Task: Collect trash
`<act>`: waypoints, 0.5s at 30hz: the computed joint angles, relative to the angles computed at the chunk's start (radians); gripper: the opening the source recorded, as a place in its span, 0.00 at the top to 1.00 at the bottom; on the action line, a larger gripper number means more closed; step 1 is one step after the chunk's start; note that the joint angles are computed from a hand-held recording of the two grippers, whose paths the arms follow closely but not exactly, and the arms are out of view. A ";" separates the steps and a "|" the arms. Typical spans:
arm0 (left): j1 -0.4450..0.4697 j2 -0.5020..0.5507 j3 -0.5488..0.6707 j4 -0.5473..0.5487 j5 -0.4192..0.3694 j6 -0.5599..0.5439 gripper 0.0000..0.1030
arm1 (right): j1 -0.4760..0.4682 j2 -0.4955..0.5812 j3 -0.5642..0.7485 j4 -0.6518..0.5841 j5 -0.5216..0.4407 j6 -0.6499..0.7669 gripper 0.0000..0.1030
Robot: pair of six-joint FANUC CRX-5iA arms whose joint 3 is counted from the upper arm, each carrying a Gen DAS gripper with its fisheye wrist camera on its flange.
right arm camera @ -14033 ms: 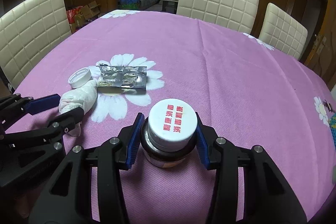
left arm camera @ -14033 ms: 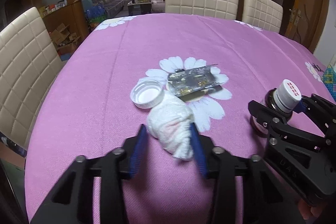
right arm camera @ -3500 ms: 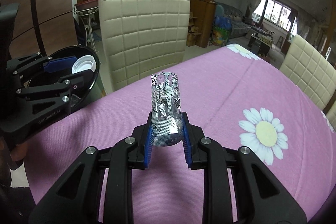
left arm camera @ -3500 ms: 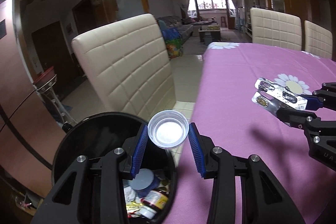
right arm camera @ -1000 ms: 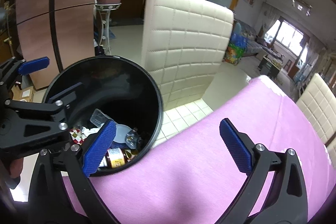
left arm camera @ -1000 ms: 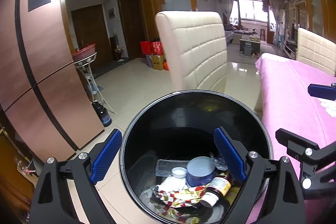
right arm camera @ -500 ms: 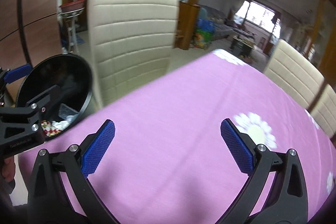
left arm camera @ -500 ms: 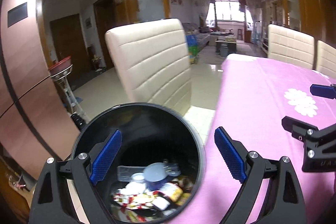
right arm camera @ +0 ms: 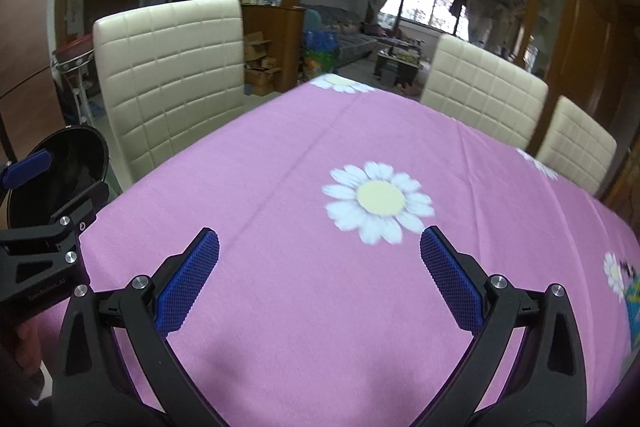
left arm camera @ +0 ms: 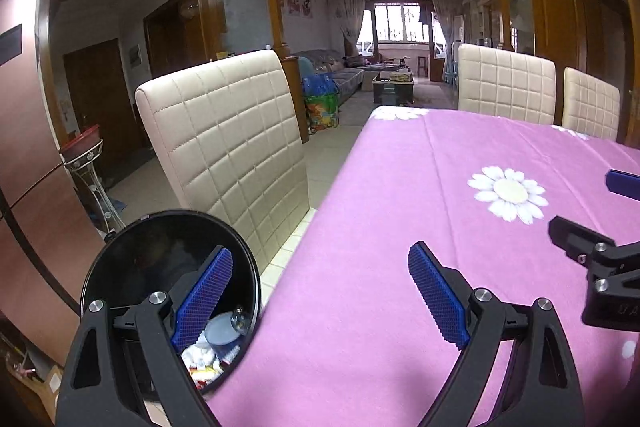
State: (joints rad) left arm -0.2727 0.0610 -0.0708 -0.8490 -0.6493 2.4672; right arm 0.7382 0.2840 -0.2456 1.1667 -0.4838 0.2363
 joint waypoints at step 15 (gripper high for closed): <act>-0.106 -0.053 -0.040 -0.047 -0.096 0.097 0.15 | 0.052 -0.104 -0.185 0.177 -0.180 -0.326 0.04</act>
State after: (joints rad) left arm -0.3785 0.0076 -0.1110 -0.8963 -0.7455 2.5646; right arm 0.7899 0.1795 -0.4303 1.3439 -0.6637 -0.0900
